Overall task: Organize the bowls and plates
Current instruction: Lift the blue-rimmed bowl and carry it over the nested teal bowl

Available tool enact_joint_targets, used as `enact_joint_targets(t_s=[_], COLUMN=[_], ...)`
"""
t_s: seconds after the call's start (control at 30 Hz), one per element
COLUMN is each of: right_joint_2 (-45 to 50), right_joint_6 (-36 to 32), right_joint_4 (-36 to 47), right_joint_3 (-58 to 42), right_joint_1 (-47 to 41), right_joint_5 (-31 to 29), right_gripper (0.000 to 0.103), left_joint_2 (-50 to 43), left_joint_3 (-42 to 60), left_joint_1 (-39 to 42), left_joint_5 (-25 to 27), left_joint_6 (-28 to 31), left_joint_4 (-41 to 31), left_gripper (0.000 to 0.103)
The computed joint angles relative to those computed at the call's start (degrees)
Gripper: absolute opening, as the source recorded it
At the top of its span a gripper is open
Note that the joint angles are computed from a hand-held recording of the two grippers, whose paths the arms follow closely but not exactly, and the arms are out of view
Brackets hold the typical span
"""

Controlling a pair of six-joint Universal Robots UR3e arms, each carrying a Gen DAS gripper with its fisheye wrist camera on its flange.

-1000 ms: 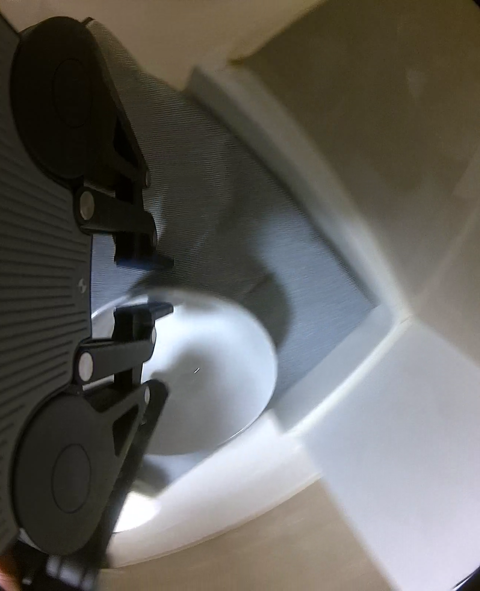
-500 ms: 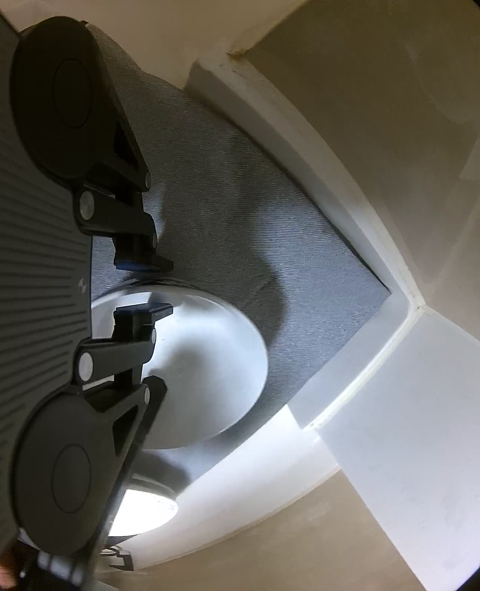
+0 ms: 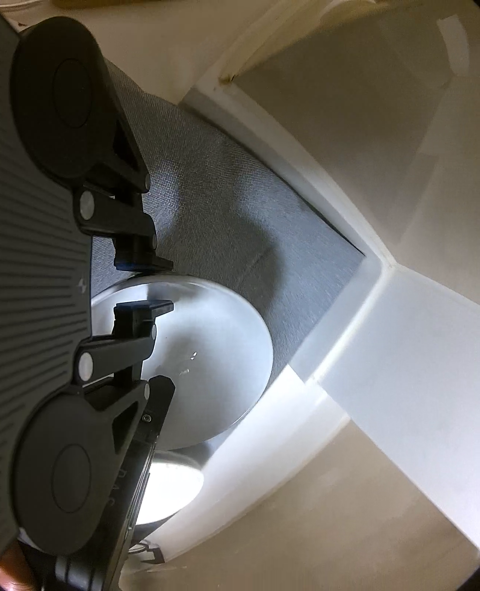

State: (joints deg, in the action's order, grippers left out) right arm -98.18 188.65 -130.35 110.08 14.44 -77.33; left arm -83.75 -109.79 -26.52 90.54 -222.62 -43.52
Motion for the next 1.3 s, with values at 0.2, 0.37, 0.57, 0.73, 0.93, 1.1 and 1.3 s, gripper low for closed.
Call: enact_joint_targets(t_s=[0.2, 0.37, 0.57, 0.73, 0.93, 1.1, 1.3], right_joint_2=[-6.9, -13.6, -22.9, -30.3, -37.8, -44.6, -53.6], right_joint_6=[0.7, 1.8, 3.4, 5.5, 8.1, 7.8, 2.2], right_joint_4=[2.8, 5.7, 10.5, 15.7, 21.0, 26.8, 38.3], right_joint_3=[1.1, 2.7, 4.1, 4.8, 5.9, 6.4, 4.7], right_joint_1=[1.2, 1.6, 2.0, 2.7, 3.2, 0.6, -8.7], right_joint_5=[-1.5, -2.6, -4.6, -6.9, -9.3, -8.5, -3.2], right_gripper=[0.011, 0.011, 0.011, 0.011, 0.011, 0.011, 0.011], left_joint_2=[3.2, 5.5, 6.0, 6.3, 3.8, 2.4, 1.6], left_joint_3=[1.8, 3.3, 5.5, 6.4, 9.3, 10.7, 12.2], left_joint_1=[-3.6, -6.9, -12.3, -16.2, -22.1, -25.4, -29.0], left_joint_5=[2.3, 4.2, 6.9, 8.1, 10.6, 12.1, 13.2], left_joint_6=[-0.9, -1.6, -2.3, -2.2, -3.0, -3.2, -4.1], left_joint_4=[-3.2, -5.9, -7.0, -7.4, -8.2, -8.6, -10.0], left_gripper=[0.016, 0.016, 0.016, 0.016, 0.016, 0.016, 0.016])
